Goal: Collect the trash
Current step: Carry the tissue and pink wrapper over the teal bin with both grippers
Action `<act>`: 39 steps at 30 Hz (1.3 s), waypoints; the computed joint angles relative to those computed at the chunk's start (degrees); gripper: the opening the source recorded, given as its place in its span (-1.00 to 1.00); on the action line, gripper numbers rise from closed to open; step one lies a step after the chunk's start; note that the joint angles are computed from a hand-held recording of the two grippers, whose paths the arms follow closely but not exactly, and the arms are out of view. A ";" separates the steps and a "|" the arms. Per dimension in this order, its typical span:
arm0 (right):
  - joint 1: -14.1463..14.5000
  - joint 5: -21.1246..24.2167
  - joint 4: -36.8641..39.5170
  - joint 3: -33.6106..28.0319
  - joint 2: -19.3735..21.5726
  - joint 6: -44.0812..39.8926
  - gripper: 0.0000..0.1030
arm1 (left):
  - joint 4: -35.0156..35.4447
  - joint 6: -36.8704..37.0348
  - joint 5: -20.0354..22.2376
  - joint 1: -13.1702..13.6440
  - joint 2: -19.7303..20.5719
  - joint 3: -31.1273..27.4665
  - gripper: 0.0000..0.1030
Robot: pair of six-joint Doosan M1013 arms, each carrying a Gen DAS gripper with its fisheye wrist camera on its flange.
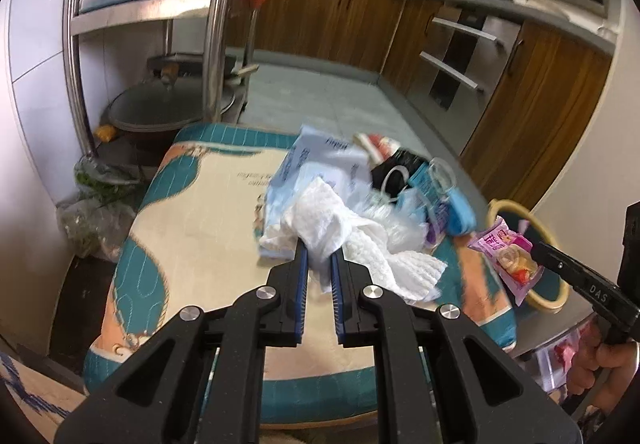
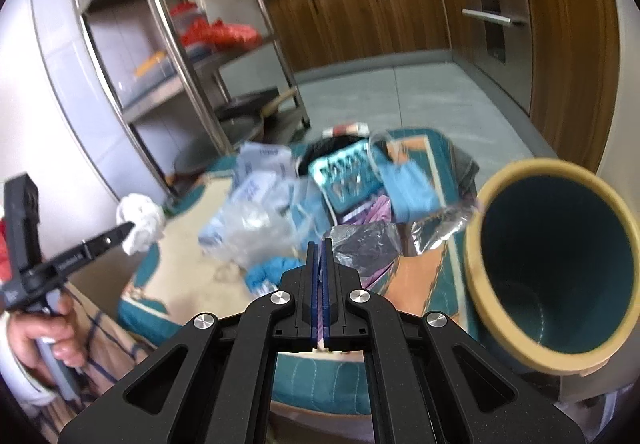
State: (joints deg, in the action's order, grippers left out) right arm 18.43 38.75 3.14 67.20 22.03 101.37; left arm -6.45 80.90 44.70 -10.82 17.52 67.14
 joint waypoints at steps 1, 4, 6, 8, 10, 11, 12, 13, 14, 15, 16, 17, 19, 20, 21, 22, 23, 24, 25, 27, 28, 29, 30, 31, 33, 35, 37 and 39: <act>-0.05 -0.74 -0.15 0.25 -0.39 0.26 -0.95 | -0.84 0.98 -1.01 -0.01 -0.21 0.28 -0.80; -0.31 -2.92 -1.50 1.45 -1.78 1.80 -0.95 | -3.65 4.49 -3.23 -0.15 -0.75 1.04 -0.80; -0.52 -4.07 -3.27 2.42 -2.79 3.55 -0.95 | -4.50 6.60 -3.42 -0.55 -0.76 0.94 -0.80; -0.81 -4.85 -5.99 3.35 -3.84 6.00 -0.95 | -5.46 8.14 -3.07 -0.88 -0.52 0.50 -0.80; -1.04 -5.17 -9.37 4.06 -4.56 9.08 -0.95 | -6.76 10.43 -2.26 -1.37 0.07 -0.55 -0.80; -1.24 -5.17 -10.97 4.37 -4.90 10.82 -0.95 | -7.48 11.56 -1.84 -1.58 0.32 -1.00 -0.80; -1.42 -5.13 -12.50 4.72 -5.20 12.58 -0.95 | -8.58 13.11 -1.27 -1.96 0.84 -1.91 -0.80; -1.60 -5.00 -13.59 4.88 -5.34 13.90 -0.95 | -9.41 14.19 -1.00 -2.22 1.07 -2.29 -0.80; -1.76 -4.75 -15.13 5.04 -5.50 15.75 -0.95 | -10.30 15.37 -0.54 -2.57 1.49 -2.97 -0.80; -2.01 -4.38 -16.81 5.26 -5.68 17.93 -0.95 | -11.22 16.58 -0.05 -3.05 2.03 -3.83 -0.80; -2.25 -4.13 -17.93 5.49 -5.86 19.61 -0.95 | -12.07 17.69 0.39 -3.53 2.53 -4.58 -0.80; -2.58 -3.83 -19.11 5.71 -6.01 21.50 -0.95 | -13.19 19.14 1.18 -4.12 3.31 -5.75 -0.80; -3.00 -3.35 -20.44 5.85 -6.12 23.89 -0.95 | -14.65 21.28 2.29 -5.07 4.32 -7.14 -0.80; -3.28 -3.24 -20.64 5.98 -6.18 24.79 -0.95 | -15.47 22.40 3.42 -5.74 5.26 -8.47 -0.80; -3.43 -3.11 -20.78 6.16 -6.30 25.45 -0.95 | -16.05 23.24 4.35 -6.33 5.98 -9.43 -0.80; -3.60 -2.87 -21.20 6.25 -6.32 26.18 -0.95 | -16.28 23.77 4.85 -6.90 6.44 -9.98 -0.80; -3.66 -2.66 -21.59 6.30 -6.34 26.76 -0.95 | -16.45 24.23 5.80 -7.67 7.45 -11.41 -0.80; -3.94 -2.40 -21.48 6.39 -6.36 27.15 -0.95 | -16.67 24.49 6.50 -8.12 8.14 -12.33 -0.80; -4.12 -2.05 -21.45 6.46 -6.36 27.62 -0.95 | -17.04 24.72 7.36 -8.60 9.00 -13.49 -0.80; -4.76 -1.19 -20.85 6.43 -6.22 28.02 -0.95 | -16.99 24.59 8.83 -9.61 10.70 -15.82 -0.80; -5.06 -0.75 -20.52 6.51 -6.17 28.26 -0.95 | -16.84 24.36 9.84 -10.08 11.73 -17.35 -0.80; -5.35 -0.25 -20.32 6.45 -6.03 28.55 -0.95 | -16.34 23.93 10.47 -10.55 12.48 -18.50 -0.80; -5.85 0.35 -19.52 6.44 -5.86 28.58 -0.95 | -15.42 23.54 11.45 -11.19 13.76 -20.50 -0.80; -6.39 0.69 -18.44 6.55 -5.75 28.57 -0.95 | -14.90 23.58 12.00 -11.59 14.56 -21.71 -0.80; -7.06 1.48 -17.07 6.56 -5.39 29.01 -0.95 | -13.86 23.76 13.37 -12.47 16.42 -24.61 -0.80; -7.81 2.02 -15.28 6.87 -5.25 29.36 -0.95 | -12.55 23.67 15.28 -13.38 18.51 -27.94 -0.79; -8.75 2.25 -12.54 7.50 -5.22 29.67 -0.95 | -11.28 23.48 17.64 -14.13 20.77 -31.59 -0.79; -9.29 2.45 -10.87 7.90 -5.22 29.91 -0.95 | -10.61 23.55 20.41 -14.68 22.82 -34.88 -0.79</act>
State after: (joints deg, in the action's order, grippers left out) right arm 9.15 41.19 -7.73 75.10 16.80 131.27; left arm -17.06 104.46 65.12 -25.50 40.34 32.26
